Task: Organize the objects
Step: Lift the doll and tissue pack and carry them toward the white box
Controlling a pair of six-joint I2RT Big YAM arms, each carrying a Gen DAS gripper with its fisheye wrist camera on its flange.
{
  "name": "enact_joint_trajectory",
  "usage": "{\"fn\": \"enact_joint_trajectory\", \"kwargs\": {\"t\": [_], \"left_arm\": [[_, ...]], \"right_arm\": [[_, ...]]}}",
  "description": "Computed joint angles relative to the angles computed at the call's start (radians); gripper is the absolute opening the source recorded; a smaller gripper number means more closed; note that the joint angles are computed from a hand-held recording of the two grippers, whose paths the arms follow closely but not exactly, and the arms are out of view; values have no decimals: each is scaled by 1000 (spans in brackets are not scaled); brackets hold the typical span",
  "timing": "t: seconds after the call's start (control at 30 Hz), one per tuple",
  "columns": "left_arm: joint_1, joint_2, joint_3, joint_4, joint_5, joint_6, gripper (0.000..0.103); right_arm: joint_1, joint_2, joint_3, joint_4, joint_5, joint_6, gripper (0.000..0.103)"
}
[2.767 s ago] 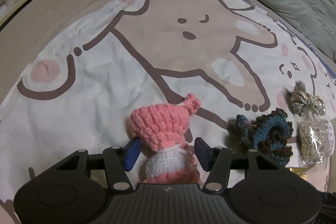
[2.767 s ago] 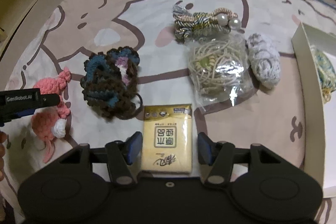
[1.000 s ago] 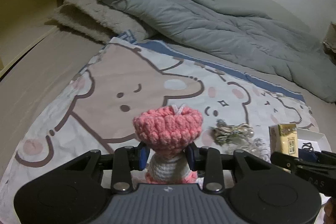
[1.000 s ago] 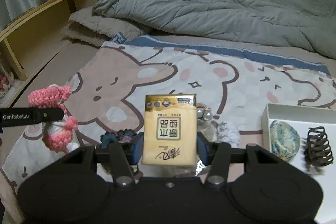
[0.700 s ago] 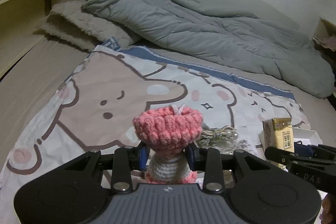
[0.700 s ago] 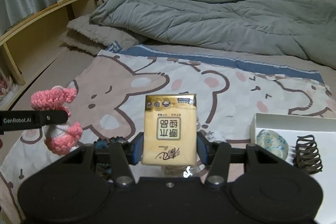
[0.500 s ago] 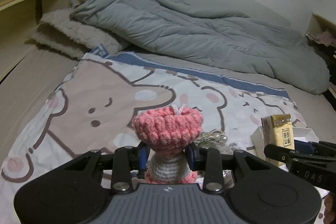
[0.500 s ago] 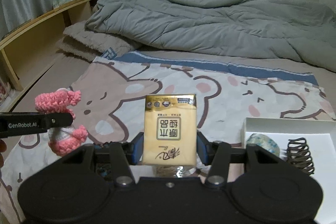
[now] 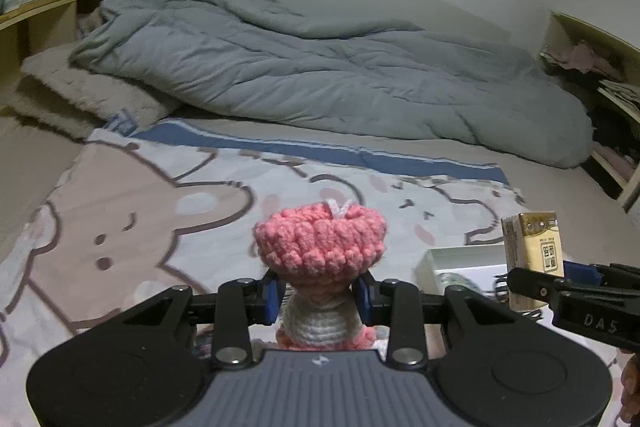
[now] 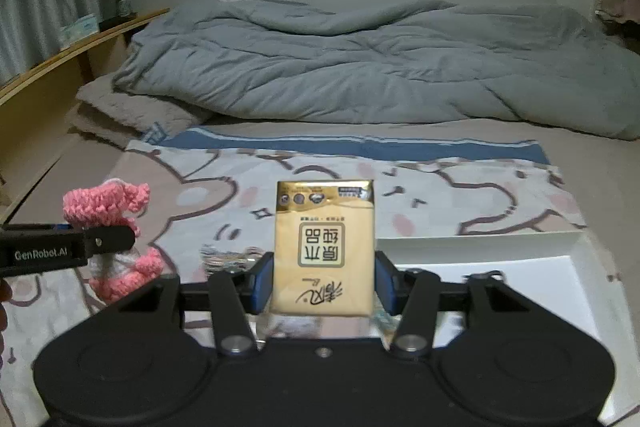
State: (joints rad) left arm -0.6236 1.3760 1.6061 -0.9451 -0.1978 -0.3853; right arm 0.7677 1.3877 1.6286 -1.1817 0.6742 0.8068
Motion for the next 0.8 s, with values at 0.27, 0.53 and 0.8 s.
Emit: {"fn": "enact_joint_trajectory", "kwargs": {"t": [0.27,0.53,0.8], "left_arm": [[-86,86,85,21,33,-16,37],[-166,178,171,42,83,-54,37],[-231,274,252,92,143,-87,37]], "right_arm": [[-41,-108,-98,-60,28,52,52],[-76,-212,-194,-132,47,102,52],[-115,-305,-280,-226,69,180,52]]}}
